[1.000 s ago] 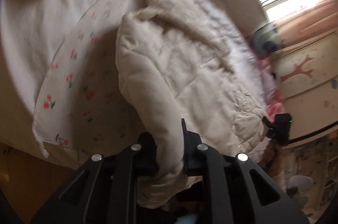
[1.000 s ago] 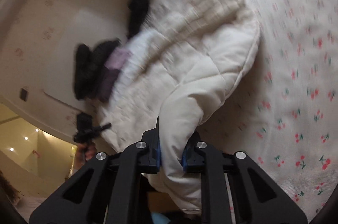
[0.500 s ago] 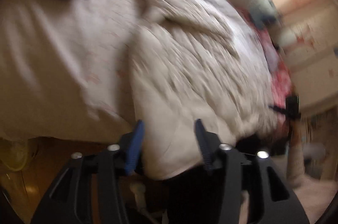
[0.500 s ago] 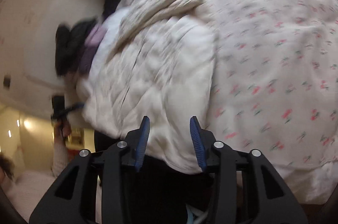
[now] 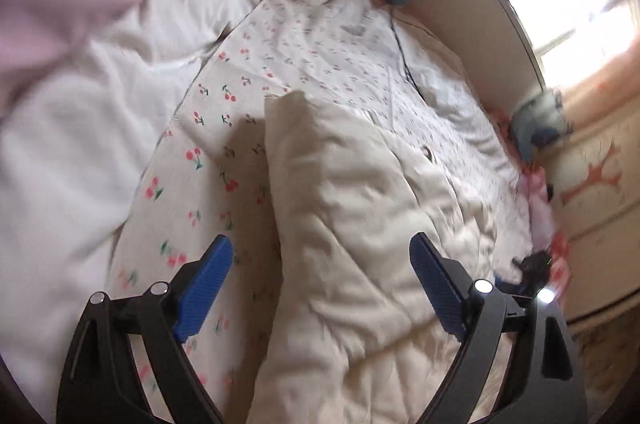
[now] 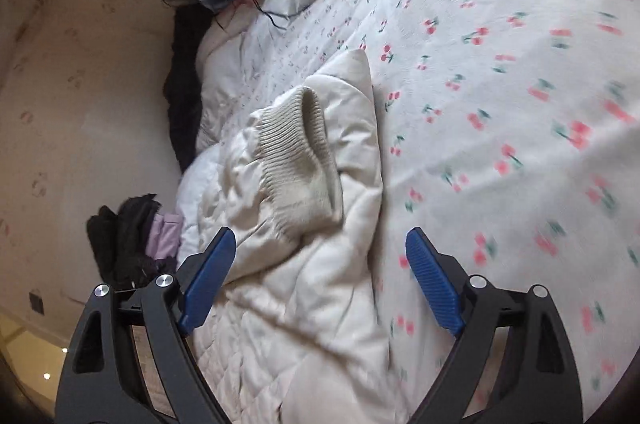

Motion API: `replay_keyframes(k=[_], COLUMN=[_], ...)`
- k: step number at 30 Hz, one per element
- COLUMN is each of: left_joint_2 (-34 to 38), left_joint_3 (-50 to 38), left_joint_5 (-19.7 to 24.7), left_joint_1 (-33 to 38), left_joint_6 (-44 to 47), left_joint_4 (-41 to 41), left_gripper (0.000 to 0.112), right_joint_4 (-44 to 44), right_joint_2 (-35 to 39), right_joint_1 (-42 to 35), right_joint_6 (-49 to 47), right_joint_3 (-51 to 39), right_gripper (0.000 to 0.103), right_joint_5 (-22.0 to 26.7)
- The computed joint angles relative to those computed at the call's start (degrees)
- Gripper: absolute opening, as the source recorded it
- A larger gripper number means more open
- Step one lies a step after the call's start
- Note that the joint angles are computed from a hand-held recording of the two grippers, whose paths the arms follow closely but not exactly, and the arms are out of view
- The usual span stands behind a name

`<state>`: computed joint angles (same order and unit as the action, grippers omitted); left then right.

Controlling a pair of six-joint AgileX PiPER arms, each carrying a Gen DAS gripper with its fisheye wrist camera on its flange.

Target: Fold large clothes

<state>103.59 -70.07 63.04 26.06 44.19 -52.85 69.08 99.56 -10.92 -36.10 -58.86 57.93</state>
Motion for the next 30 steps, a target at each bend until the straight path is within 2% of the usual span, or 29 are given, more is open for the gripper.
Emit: replay_keyframes(k=[2, 3, 6, 10, 11, 12, 13, 14, 15, 16, 17, 19, 24, 27, 30], left_joint_2=[5.23, 7.74, 12.75, 13.76, 11.76, 10.5, 9.69, 8.58, 7.63, 6.83, 5.81, 2.29, -4.52, -5.76, -2.5], left_joint_3=[-2.92, -4.51, -7.32, -6.98, -5.34, -4.58, -4.12, -3.68, -3.22, -2.7, -2.46, -1.47, -2.12, -2.76, -4.87], left_joint_5=[1.58, 2.64, 3.44, 5.34, 3.26, 1.45, 0.33, -1.14, -1.31, -0.67, -0.18, -0.12, 1.09, 0.16, -4.52], left_joint_1=[-0.22, -1.04, -5.48, -8.86, -9.87, -11.07, -11.78, -12.41, -12.19, -11.47, -11.04, -11.73, -17.02, -20.84, -25.72], left_joint_6=[-1.46, -2.32, -5.26, -1.63, -0.38, -0.03, -0.31, -1.21, -1.39, -0.93, -0.58, 0.43, 2.59, 4.18, 4.21], left_joint_4=[-2.74, -3.24, -0.66, -4.02, -4.07, -3.74, -3.18, -2.06, -1.9, -2.7, -3.22, -3.8, -9.22, -14.36, -17.67], left_gripper=[0.087, 0.088, 0.095, 0.095, 0.093, 0.09, 0.077, 0.059, 0.052, 0.04, 0.034, 0.03, 0.029, 0.029, 0.029], right_joint_4=[2.72, 2.33, 2.37, 6.11, 4.81, 2.85, 2.2, 3.29, 4.68, 5.89, 6.69, 6.18, 0.43, -3.43, -7.08], right_joint_2=[3.84, 5.43, 8.27, 10.27, 9.86, 9.53, 8.79, 7.48, 5.48, 3.89, 1.96, -2.01, -12.24, -16.16, -15.15], right_joint_1=[1.61, 3.01, 5.06, 4.26, 5.02, 5.97, 7.05, 7.17, 7.6, 7.6, 7.46, 7.7, 5.98, 1.02, -4.97], right_joint_6=[-1.65, -1.14, -1.11, -3.46, -3.21, -2.34, -2.52, -4.72, -6.12, -7.57, -8.85, -8.7, -3.07, 0.21, 1.44], right_joint_3=[-2.53, -4.21, -6.45, -6.68, -7.02, -7.66, -7.67, -6.43, -4.89, -3.72, -2.81, -2.1, -5.92, -9.7, -11.68], right_gripper=[0.084, 0.089, 0.091, 0.09, 0.081, 0.06, 0.05, 0.04, 0.034, 0.033, 0.03, 0.029, 0.028, 0.028, 0.028], right_joint_5=[0.95, 0.03, -1.13, -0.46, -1.86, -3.46, -5.63, -6.82, -7.77, -8.06, -7.82, -7.65, -4.3, -1.08, 0.42])
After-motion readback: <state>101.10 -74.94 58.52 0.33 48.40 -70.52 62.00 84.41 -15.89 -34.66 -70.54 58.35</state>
